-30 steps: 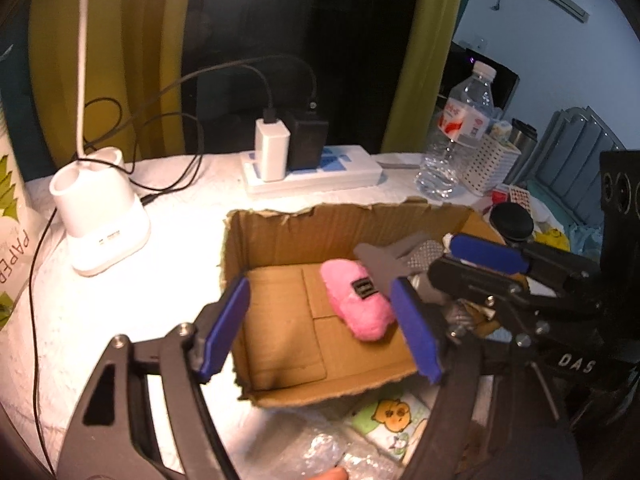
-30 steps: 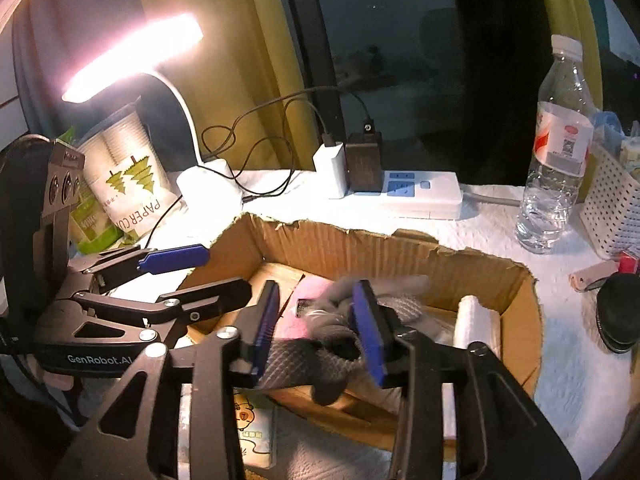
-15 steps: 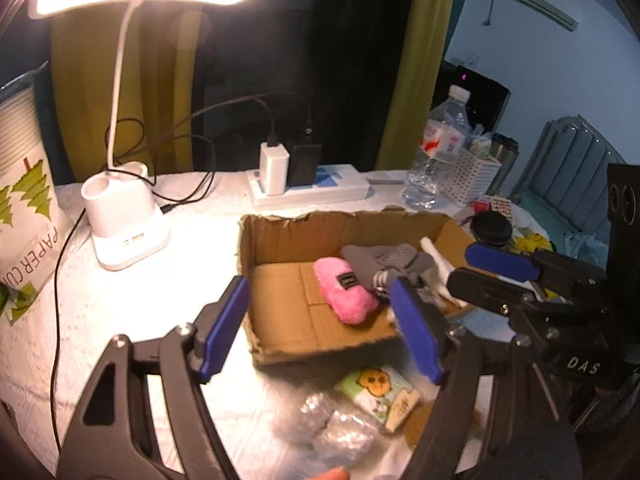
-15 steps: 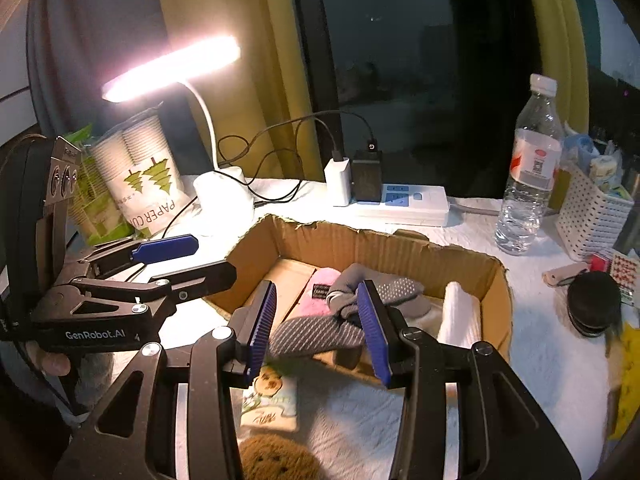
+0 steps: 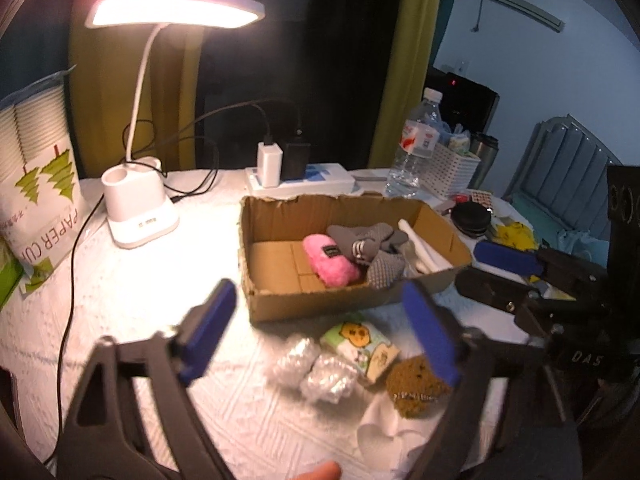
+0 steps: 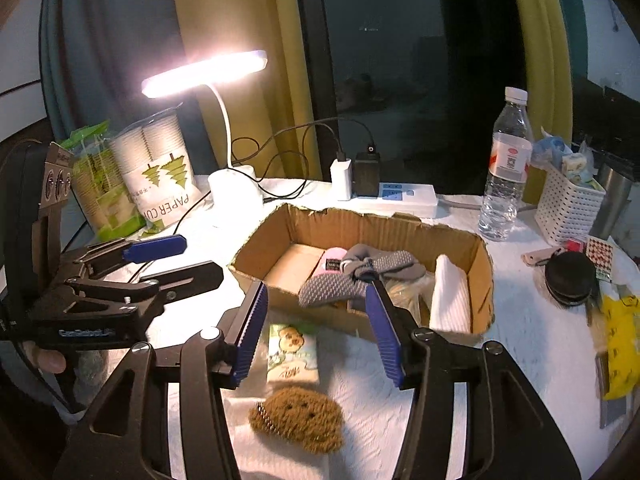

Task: Organize soft objects
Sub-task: 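Grasp the brown fuzzy plush with the right tool while the left tool grasps the white tissue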

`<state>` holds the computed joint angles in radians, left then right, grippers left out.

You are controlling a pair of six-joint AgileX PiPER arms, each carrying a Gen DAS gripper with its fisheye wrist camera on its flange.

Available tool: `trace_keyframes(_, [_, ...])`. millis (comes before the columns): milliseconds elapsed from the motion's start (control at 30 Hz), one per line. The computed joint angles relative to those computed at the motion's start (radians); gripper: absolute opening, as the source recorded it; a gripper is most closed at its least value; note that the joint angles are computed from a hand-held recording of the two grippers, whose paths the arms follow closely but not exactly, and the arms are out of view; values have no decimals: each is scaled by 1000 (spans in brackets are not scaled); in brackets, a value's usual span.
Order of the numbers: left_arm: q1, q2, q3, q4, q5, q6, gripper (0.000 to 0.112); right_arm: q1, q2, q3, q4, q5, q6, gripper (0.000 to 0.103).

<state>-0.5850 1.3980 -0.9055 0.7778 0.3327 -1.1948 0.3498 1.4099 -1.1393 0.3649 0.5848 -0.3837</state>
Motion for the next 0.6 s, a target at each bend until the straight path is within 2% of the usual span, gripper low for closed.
trace_keyframes(200, [-33,-47,77,75,-3,-100,91,23,-60,84,-56,-24,61,56])
trace_keyframes(233, [-37,-52,88,87,-5,-115,91,27,-68,96,-63,-29,70,58])
trace_keyframes(267, [-44,-58,100,103,-6,-136,91,32,-78,112,-73,-35,82,66])
trace_keyframes(333, [-55,-67,126,136,-12,-181,91,39,-95,141,-85,-47,97,71])
trace_keyframes(600, [-80,-79,206,232,-34,-314,91,69,-117,226,-144,-73,171,72])
